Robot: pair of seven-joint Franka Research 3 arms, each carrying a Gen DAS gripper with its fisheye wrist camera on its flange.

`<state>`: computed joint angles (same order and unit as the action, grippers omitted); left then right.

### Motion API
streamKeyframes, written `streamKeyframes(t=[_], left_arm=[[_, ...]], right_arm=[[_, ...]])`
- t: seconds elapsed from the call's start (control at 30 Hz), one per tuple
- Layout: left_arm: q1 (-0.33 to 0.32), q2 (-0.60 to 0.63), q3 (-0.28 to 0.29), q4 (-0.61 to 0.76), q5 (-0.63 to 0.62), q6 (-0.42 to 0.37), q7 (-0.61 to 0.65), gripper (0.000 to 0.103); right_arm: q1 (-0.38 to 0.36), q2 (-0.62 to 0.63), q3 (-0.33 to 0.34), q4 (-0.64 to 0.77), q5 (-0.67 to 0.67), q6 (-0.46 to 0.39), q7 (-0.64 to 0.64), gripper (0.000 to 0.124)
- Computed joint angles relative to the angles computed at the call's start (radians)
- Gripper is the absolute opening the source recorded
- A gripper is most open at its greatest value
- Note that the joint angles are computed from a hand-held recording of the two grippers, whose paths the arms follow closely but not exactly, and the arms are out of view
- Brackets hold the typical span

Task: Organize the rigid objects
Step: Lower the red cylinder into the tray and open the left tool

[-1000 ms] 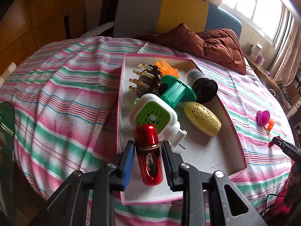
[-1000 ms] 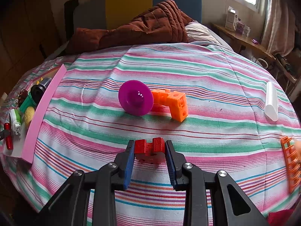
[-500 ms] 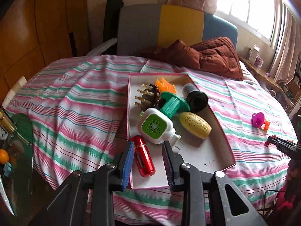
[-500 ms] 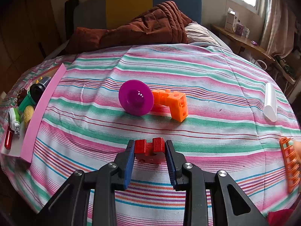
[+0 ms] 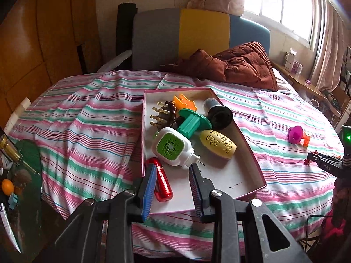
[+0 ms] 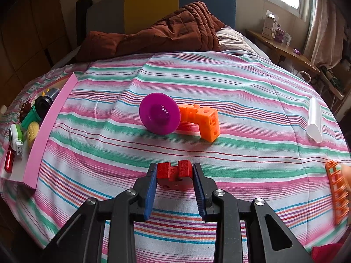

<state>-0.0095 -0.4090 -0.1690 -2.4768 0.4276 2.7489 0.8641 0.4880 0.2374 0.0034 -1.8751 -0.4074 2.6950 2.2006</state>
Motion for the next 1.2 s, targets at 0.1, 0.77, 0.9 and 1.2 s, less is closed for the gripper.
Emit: streamKeyframes(t=[0.1,0.77,0.9,1.2], left_arm=[[-0.003,-0.002,0.000,-0.002,0.000,0.002,0.003,0.030],[-0.009,-0.014,0.004,-0.021,-0.007,0.017,0.019,0.030],[-0.005,-0.018,0.003,-0.031,-0.004,0.026,0.020,0.030],[0.009,-0.037,0.009,-0.056,0.002,0.039,0.016,0.030]], right_arm=[[0.002,0.001,0.000,0.002,-0.004,-0.001,0.000,0.032],[0.015,0.007,0.008,0.015,-0.022,-0.019,0.004,0.032],[0.012,0.008,0.025,0.024,0.030,-0.025,-0.034,0.032],[0.036,0.015,0.048,0.036,0.111,-0.010,-0.055,0.032]])
